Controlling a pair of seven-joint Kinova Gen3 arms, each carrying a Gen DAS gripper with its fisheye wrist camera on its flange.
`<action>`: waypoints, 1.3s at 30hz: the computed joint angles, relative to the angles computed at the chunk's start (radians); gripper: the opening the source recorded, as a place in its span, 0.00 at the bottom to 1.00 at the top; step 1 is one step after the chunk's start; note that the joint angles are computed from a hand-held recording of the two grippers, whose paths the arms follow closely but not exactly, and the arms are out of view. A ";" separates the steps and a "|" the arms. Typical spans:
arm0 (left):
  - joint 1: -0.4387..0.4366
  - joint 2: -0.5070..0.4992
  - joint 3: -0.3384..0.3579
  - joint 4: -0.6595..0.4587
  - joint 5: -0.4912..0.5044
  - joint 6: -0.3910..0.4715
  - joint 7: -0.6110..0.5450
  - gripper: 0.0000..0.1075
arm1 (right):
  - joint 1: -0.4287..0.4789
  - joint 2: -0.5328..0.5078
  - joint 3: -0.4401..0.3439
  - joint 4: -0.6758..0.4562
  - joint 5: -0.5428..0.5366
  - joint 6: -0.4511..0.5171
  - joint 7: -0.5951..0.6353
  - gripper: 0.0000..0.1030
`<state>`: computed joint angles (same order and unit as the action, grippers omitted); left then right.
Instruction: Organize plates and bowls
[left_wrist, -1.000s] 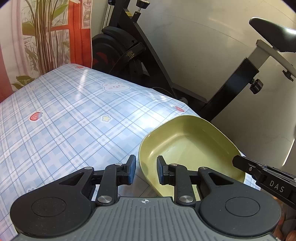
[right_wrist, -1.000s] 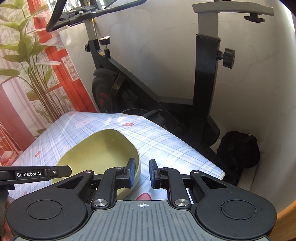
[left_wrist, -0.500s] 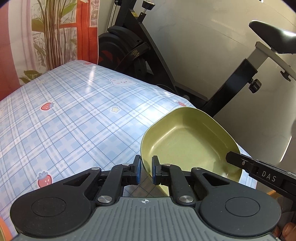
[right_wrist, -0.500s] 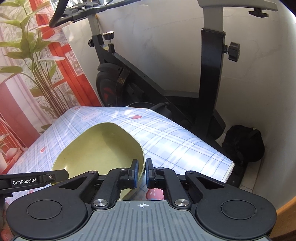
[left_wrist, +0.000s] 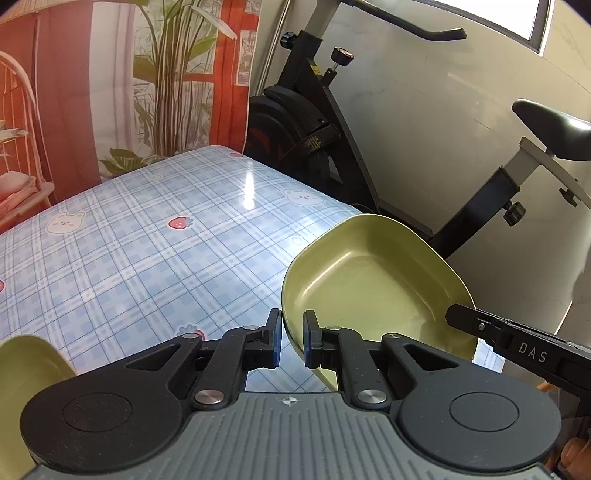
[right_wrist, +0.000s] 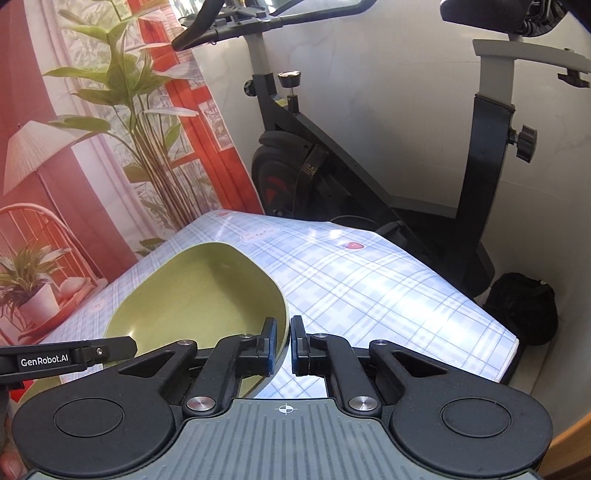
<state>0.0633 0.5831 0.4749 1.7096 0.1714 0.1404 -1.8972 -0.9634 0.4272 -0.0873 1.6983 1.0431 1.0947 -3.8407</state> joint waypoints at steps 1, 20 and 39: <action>-0.004 -0.013 -0.003 0.012 0.005 -0.007 0.006 0.12 | -0.001 0.003 -0.003 -0.015 0.000 0.002 0.017 0.07; -0.409 -0.215 0.197 0.216 0.049 -0.066 0.022 0.12 | -0.070 0.136 0.059 -0.378 -0.061 -0.063 0.374 0.08; -0.739 -0.358 0.316 0.180 0.206 -0.003 -0.131 0.12 | -0.083 0.345 0.226 -0.831 -0.241 -0.233 0.712 0.08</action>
<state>-0.6759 0.2248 0.7909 1.8900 0.3772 0.1379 -2.0286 -1.0467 0.7719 0.1382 0.8677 0.8016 0.8620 -3.1288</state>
